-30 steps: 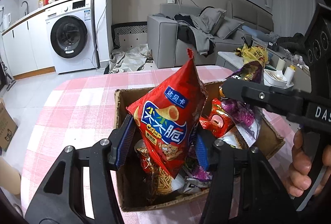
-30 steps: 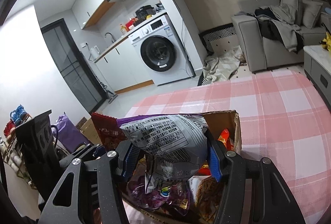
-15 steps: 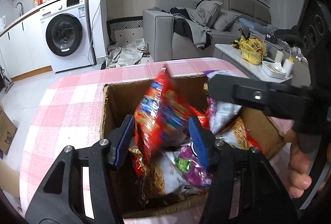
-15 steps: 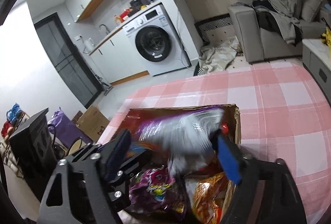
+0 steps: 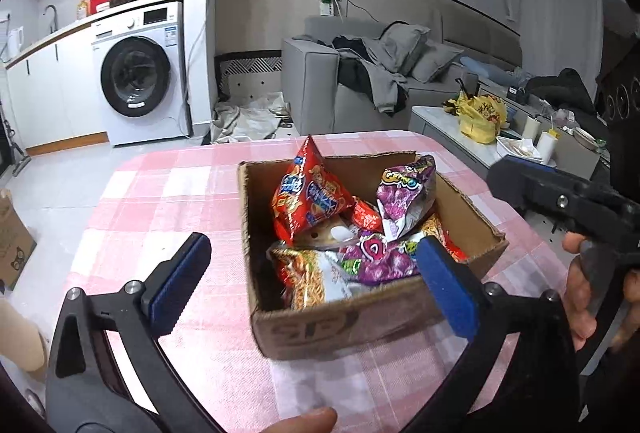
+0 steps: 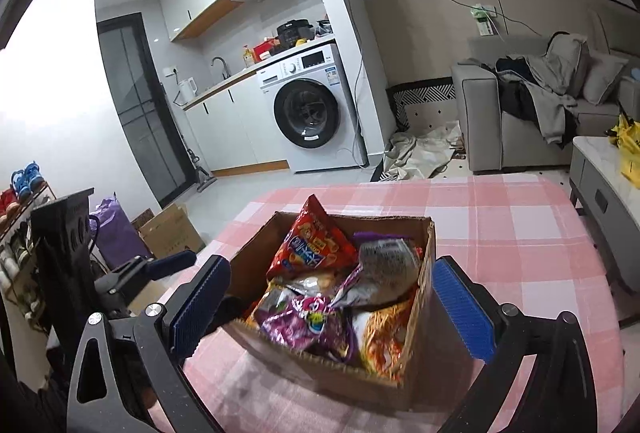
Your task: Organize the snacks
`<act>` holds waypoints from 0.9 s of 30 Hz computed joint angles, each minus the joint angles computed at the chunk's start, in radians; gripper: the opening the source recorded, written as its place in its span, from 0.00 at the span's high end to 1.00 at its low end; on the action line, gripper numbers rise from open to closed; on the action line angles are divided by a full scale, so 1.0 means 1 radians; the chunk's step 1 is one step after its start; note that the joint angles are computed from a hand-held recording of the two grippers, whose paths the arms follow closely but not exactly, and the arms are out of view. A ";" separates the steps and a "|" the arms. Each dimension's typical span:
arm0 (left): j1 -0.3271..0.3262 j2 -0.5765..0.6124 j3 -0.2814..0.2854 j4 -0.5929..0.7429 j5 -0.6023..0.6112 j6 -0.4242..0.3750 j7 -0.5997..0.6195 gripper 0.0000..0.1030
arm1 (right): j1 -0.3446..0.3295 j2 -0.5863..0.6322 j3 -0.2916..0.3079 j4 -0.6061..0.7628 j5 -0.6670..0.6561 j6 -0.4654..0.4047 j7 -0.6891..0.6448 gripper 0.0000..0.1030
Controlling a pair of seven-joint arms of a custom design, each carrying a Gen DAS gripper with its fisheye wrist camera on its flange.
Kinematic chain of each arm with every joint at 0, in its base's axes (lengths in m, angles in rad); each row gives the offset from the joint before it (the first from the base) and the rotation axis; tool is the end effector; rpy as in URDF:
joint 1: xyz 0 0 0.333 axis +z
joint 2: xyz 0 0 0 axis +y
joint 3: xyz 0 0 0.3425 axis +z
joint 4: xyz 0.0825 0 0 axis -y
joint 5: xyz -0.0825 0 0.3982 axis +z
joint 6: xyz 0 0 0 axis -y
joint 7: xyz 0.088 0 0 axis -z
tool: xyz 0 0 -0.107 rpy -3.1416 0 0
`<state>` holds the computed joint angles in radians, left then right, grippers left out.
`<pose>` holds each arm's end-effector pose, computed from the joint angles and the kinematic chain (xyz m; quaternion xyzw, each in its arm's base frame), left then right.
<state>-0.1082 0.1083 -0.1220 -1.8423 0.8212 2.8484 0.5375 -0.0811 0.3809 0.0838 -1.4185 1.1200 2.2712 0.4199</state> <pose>0.6263 -0.1830 0.5809 -0.6585 0.5800 -0.3549 0.3227 0.7404 0.0128 0.5704 -0.7474 0.4068 -0.0897 0.5175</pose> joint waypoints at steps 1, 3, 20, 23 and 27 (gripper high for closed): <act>-0.003 -0.017 0.004 -0.019 0.022 0.000 -0.024 0.01 | -0.006 -0.009 0.001 -0.014 0.007 -0.007 -0.013 0.00; -0.004 -0.052 0.005 -0.053 0.071 0.004 -0.076 0.01 | -0.015 -0.034 0.001 -0.055 0.031 -0.010 -0.056 0.00; 0.086 -0.255 -0.074 -0.271 0.567 0.056 -0.573 0.01 | 0.009 -0.167 -0.056 -0.328 0.262 0.032 -0.407 0.00; 0.088 -0.268 -0.078 -0.293 0.650 0.057 -0.656 0.01 | 0.015 -0.168 -0.061 -0.343 0.295 0.048 -0.432 0.00; 0.082 -0.267 -0.076 -0.311 0.683 0.039 -0.692 0.01 | 0.012 -0.170 -0.067 -0.357 0.338 0.050 -0.452 0.00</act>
